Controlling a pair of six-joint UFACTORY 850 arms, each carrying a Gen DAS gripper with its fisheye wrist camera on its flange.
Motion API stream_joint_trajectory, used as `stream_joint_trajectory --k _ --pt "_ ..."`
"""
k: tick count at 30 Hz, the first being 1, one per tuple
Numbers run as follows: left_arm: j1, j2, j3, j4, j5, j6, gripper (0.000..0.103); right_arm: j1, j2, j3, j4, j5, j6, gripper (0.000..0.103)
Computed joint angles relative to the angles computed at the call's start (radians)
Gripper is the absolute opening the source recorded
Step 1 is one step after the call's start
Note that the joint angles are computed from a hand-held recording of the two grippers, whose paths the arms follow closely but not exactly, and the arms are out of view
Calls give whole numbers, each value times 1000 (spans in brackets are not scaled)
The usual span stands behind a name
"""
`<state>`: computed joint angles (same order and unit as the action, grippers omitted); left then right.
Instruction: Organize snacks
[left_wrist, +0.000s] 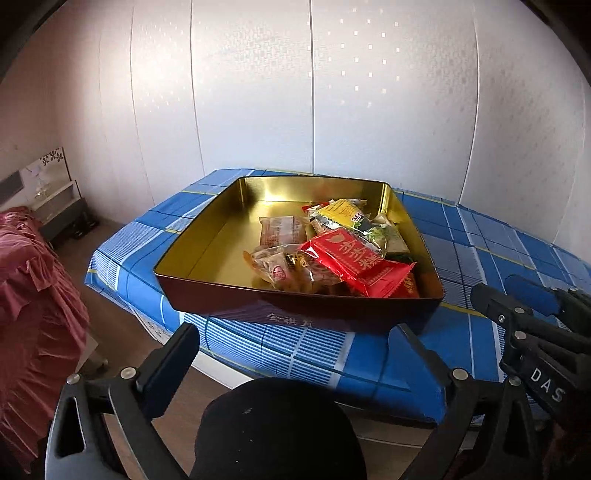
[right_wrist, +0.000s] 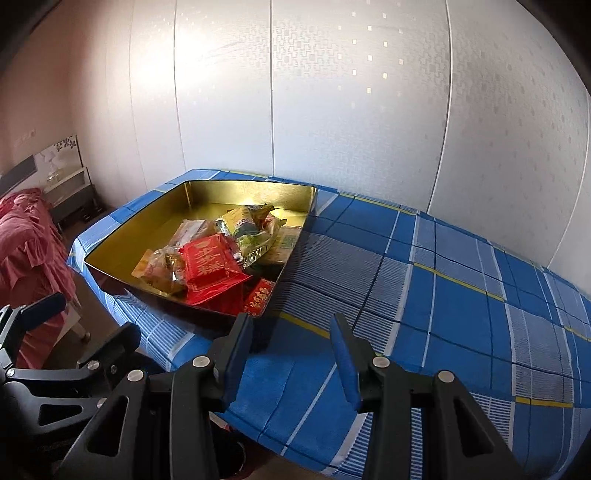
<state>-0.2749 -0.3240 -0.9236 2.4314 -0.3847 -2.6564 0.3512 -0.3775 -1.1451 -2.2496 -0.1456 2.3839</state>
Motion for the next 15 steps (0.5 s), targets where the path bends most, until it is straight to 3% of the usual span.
stream_joint_trajectory --k 15 --pt "-4 10 6 -58 -27 28 102 0 4 3 -59 7 53 44"
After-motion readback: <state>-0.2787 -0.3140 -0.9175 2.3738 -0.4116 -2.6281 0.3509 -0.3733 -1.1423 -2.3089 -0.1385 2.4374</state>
